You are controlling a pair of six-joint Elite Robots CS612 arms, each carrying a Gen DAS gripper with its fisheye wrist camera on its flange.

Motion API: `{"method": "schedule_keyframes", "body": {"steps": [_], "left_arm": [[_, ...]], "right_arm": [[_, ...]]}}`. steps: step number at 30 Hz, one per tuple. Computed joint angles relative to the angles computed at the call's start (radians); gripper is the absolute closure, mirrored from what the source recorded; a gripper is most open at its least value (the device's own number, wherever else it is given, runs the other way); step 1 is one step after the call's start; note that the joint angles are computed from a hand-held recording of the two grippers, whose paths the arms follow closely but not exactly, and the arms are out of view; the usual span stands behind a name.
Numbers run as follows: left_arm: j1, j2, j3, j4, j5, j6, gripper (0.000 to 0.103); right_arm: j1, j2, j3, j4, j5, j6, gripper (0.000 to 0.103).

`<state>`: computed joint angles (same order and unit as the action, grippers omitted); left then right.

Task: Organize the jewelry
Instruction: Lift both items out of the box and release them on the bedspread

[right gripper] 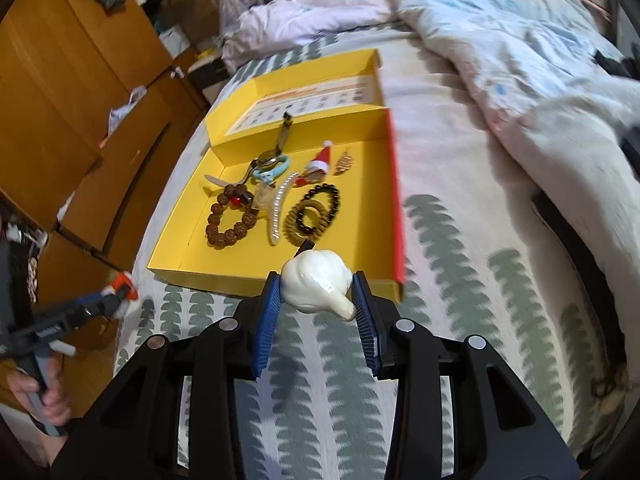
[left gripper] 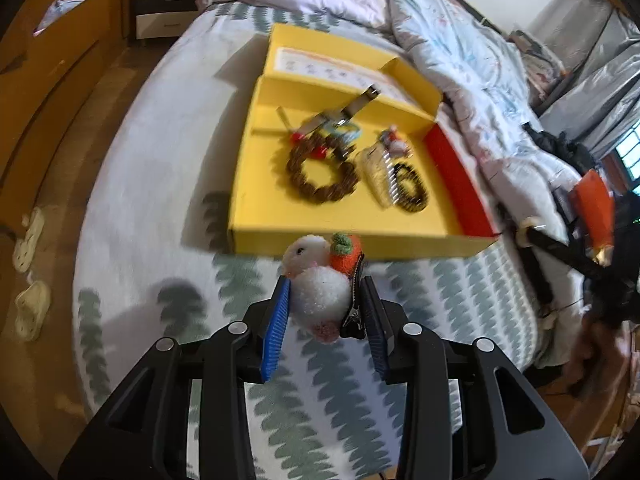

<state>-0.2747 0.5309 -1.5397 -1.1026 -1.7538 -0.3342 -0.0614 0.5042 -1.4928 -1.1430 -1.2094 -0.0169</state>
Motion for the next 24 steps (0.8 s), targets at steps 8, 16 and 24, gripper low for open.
{"method": "schedule_keyframes", "body": {"steps": [8,16,24], "left_arm": [[-0.039,0.054,-0.056,0.068,0.157,-0.041,0.066],[-0.056,0.075,-0.061,0.071,0.259,-0.057,0.066],[-0.065,0.088,-0.065,0.077,0.330,-0.059,0.063]], "right_arm": [[-0.039,0.052,-0.090,0.095,-0.037,0.055,0.066],[-0.051,0.064,-0.071,0.150,-0.096,0.086,0.066],[-0.039,0.059,-0.041,0.178,-0.198,0.079,0.063]]}}
